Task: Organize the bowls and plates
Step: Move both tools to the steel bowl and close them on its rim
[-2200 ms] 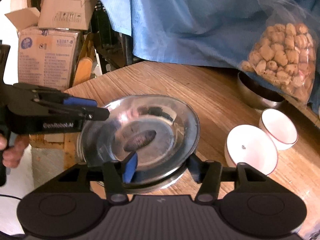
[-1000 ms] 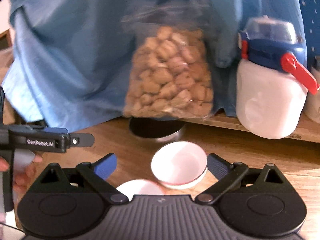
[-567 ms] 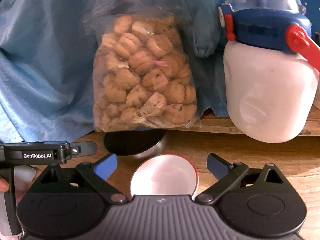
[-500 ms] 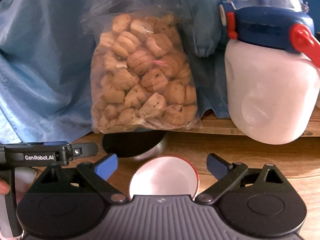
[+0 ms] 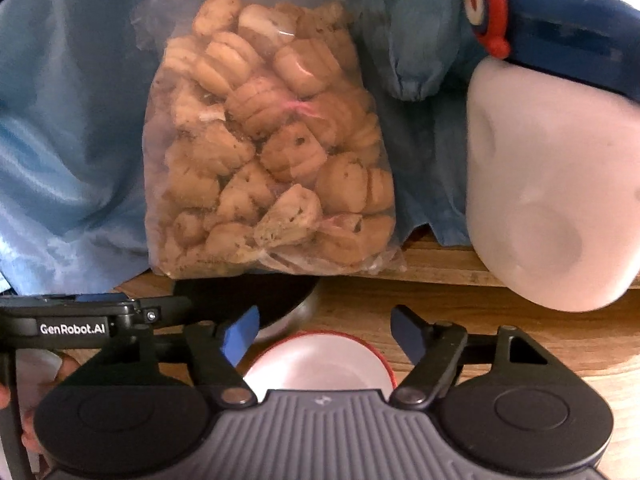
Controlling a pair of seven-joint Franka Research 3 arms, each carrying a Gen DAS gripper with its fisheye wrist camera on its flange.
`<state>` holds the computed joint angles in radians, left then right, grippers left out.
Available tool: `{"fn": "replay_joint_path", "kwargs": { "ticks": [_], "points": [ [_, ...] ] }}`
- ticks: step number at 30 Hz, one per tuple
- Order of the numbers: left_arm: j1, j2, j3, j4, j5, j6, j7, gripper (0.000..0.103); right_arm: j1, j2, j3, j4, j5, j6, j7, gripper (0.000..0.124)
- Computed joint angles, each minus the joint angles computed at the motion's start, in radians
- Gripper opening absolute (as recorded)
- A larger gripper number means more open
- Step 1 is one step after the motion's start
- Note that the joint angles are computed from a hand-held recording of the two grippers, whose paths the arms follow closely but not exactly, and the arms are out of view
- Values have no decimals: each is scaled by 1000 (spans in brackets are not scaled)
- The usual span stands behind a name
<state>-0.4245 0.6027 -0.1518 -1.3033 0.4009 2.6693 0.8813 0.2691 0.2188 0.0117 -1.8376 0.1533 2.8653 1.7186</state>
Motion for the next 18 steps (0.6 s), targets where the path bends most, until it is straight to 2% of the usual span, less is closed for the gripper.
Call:
{"fn": "replay_joint_path", "kwargs": {
  "ticks": [8, 10, 11, 13, 18],
  "points": [
    [17, 42, -22, 35, -39, 9, 44, 77, -11, 38, 17, 44, 48, -19, -24, 63],
    [16, 49, -26, 42, -48, 15, 57, 67, -13, 43, 23, 52, 64, -24, -39, 54],
    [23, 52, -35, 43, -60, 21, 73, 63, -11, 50, 23, 62, 65, -29, -42, 52],
    [45, 43, -58, 21, -91, 41, 106, 50, -7, 57, 20, 74, 65, -37, -44, 49],
    [81, 60, -108, 37, -189, 37, 185, 36, 2, 94, 27, 123, 80, -58, -51, 37]
  ]
}}
